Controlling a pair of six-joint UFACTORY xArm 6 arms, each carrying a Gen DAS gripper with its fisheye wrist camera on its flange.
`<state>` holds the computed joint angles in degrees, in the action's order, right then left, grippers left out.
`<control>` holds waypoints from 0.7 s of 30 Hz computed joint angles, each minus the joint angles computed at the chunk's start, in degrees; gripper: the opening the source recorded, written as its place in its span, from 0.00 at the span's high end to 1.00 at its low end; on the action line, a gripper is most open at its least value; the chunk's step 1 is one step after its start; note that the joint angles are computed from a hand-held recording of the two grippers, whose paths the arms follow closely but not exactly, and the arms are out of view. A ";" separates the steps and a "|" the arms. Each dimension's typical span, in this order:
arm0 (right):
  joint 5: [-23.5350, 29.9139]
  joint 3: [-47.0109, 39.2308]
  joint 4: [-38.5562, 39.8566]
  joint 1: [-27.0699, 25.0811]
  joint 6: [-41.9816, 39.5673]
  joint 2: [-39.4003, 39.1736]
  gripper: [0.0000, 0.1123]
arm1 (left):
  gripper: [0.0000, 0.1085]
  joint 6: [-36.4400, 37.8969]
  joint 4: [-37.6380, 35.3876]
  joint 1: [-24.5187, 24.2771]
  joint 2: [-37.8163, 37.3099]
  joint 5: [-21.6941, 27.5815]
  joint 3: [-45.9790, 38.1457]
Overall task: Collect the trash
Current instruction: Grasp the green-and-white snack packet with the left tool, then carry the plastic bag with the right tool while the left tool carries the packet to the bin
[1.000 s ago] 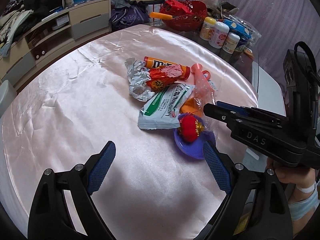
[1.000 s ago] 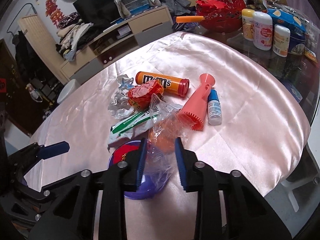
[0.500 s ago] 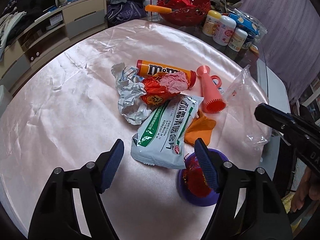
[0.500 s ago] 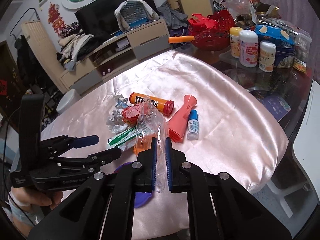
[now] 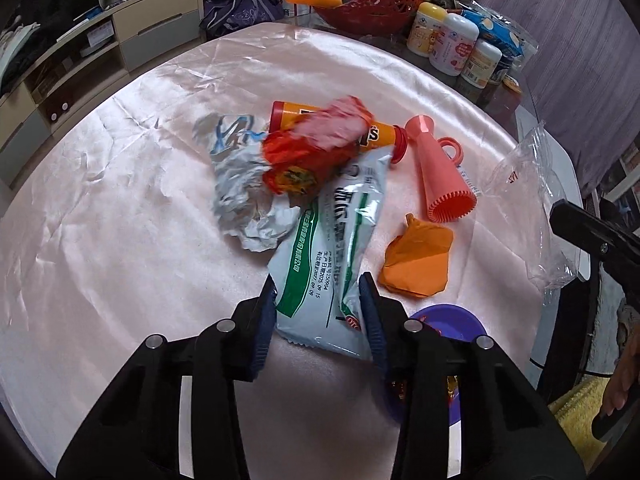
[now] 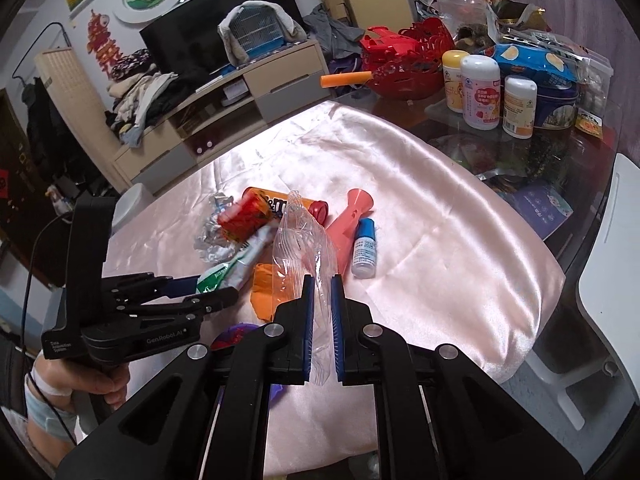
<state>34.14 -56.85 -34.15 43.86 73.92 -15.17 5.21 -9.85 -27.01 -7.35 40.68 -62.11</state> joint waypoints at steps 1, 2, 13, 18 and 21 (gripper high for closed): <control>0.29 -0.15 -0.15 0.15 0.10 -0.06 0.91 | 0.68 -0.14 -0.30 0.18 -0.22 0.02 -0.15; 0.60 -0.33 -0.36 0.33 0.24 -0.14 0.91 | 0.69 -0.25 -0.52 0.38 -0.47 0.03 -0.30; 5.23 -2.46 -4.19 3.71 2.81 -2.31 0.91 | 0.77 0.33 -0.56 0.27 -7.67 0.40 1.48; 10.13 -3.92 -7.49 7.07 4.86 -4.48 0.91 | 0.77 -0.65 0.16 -0.88 -13.01 0.67 3.12; 13.81 -4.57 -9.68 9.87 6.40 -6.05 0.91 | 0.77 -1.34 0.73 -2.08 -16.88 1.23 4.42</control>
<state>47.94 -61.41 -43.83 53.73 80.32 -21.22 3.88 -9.12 -29.09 -24.23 41.91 -57.69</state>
